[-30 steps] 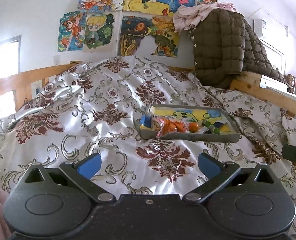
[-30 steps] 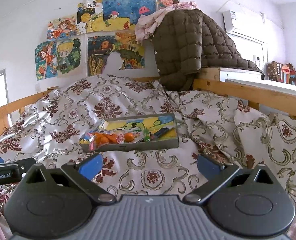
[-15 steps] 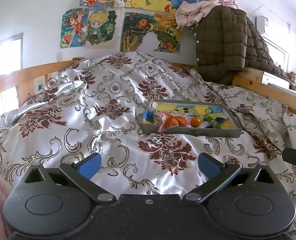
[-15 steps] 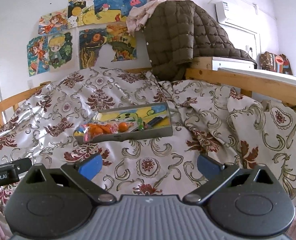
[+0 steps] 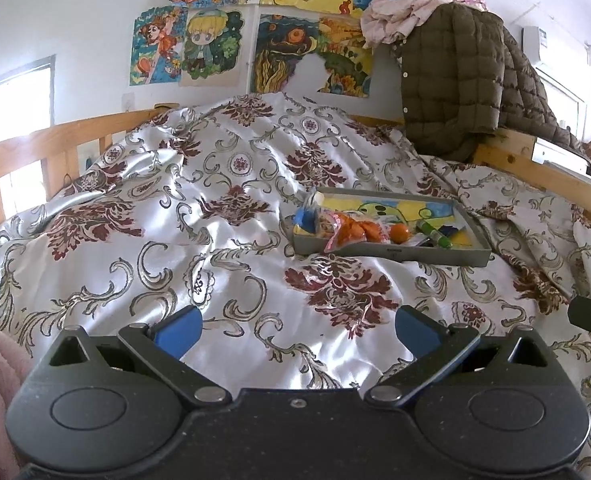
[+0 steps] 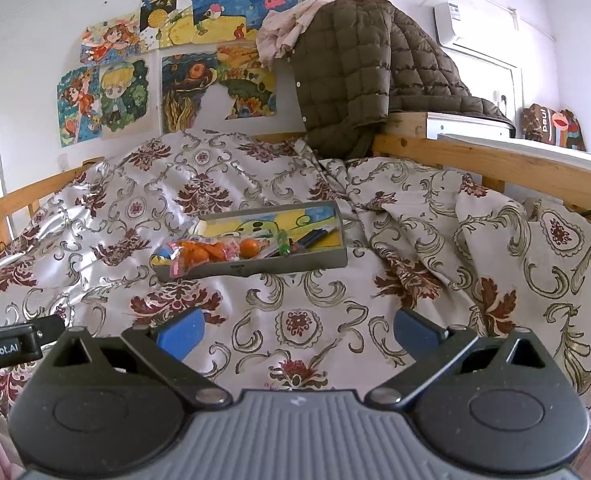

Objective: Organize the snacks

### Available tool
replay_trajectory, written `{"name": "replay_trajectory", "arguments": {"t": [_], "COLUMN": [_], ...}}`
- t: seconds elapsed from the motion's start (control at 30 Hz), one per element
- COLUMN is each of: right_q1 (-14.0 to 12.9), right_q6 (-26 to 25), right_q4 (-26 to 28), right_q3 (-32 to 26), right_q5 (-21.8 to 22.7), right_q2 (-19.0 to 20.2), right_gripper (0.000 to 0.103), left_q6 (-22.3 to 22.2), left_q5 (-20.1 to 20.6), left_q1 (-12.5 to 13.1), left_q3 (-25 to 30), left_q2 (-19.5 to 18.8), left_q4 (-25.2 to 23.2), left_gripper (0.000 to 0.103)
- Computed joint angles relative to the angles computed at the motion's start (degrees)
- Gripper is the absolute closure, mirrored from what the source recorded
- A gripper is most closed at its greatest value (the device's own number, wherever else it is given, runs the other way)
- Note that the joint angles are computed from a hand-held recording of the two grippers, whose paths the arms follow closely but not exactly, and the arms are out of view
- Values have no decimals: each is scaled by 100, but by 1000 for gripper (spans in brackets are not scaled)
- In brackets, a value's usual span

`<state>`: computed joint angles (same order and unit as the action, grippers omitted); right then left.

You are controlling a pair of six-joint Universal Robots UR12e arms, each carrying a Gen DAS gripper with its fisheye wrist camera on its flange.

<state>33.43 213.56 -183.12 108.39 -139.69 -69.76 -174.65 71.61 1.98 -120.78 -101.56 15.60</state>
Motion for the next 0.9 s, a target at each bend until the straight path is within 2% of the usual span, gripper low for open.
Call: {"name": "replay_trajectory", "arguments": {"t": [0.9], "right_q1": [17], "right_q6": [67], "right_q4": [79], "right_q3": [10], "right_q5": [-4], "right_q2": [8], "right_gripper": [0], "left_q6": [113], "left_q5": [69], "left_q1": [-2], "left_q3": [-32], "left_q2": [38], "left_q4": [-85], "left_gripper": [1]}}
